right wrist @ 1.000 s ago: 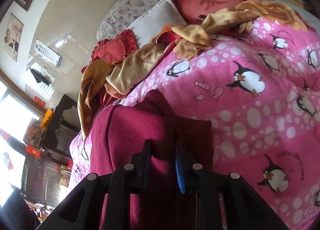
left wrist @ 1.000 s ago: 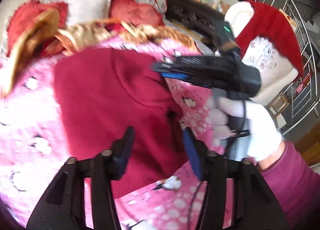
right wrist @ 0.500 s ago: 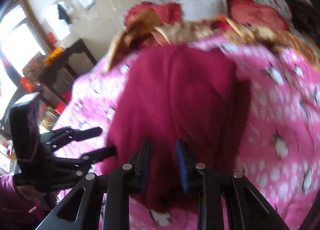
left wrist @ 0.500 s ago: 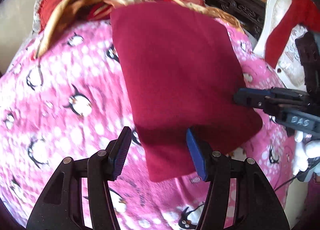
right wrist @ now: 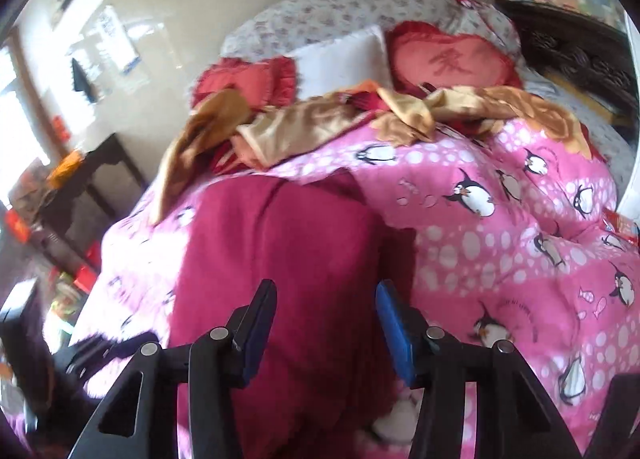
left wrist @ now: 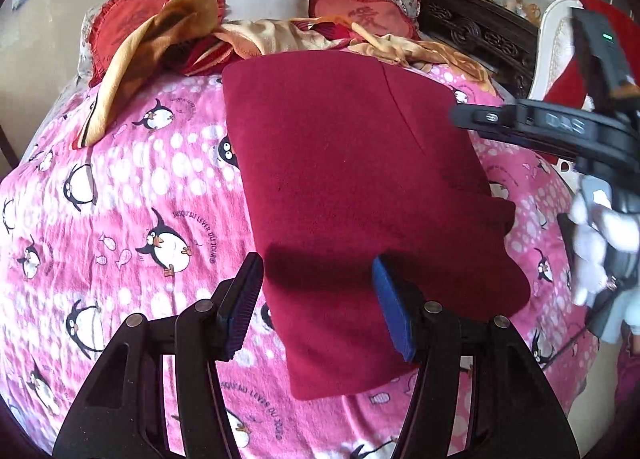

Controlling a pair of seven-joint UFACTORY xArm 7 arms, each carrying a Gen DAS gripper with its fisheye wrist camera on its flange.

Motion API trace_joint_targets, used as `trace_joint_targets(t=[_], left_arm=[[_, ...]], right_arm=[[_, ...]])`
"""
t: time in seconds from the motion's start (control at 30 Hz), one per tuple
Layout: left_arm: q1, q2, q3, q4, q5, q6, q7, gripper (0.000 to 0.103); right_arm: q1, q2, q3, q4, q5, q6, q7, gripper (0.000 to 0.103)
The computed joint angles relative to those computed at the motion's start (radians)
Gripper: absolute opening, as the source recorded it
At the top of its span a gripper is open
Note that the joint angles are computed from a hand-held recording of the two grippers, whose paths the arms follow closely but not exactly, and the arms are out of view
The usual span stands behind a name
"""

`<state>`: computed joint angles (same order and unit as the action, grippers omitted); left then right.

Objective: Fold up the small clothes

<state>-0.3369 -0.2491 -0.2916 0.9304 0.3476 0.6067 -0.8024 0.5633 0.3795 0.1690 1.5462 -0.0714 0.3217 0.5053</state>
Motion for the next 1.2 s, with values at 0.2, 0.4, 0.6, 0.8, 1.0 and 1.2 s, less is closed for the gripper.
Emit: trace_joint_targets(t=[0.2,0.4,0.6,0.8,1.0,1.2], left_arm=[[0.001,0.035,-0.007,0.032,0.044,0.020,-0.021,0.057],[-0.004,0.067,-0.003,0.049,0.086,0.021,-0.046,0.065],[-0.011,0.065,0.011,0.041,0.085,0.008,-0.044,0.066],[-0.013,0.068,0.007,0.043,0.110,0.017,-0.073,0.066],[-0.017,0.063,0.007,0.041,0.109,0.026,-0.076,0.067],[-0.021,0.068,0.004,0.038,0.115,0.023,-0.083,0.071]], right_arm=[[-0.061,0.124,0.063,0.122,0.129,0.033,-0.105,0.025],[0.021,0.092,-0.078,0.074,0.001,0.018,0.021,0.001],[-0.052,0.022,-0.013,-0.062,0.066,-0.082,0.019,0.001],[-0.078,-0.056,0.084,-0.112,0.106,-0.135,-0.093,0.035],[0.006,-0.028,0.053,-0.084,0.092,-0.067,-0.111,0.031],[0.094,-0.013,-0.061,-0.110,-0.089,-0.022,0.094,0.022]])
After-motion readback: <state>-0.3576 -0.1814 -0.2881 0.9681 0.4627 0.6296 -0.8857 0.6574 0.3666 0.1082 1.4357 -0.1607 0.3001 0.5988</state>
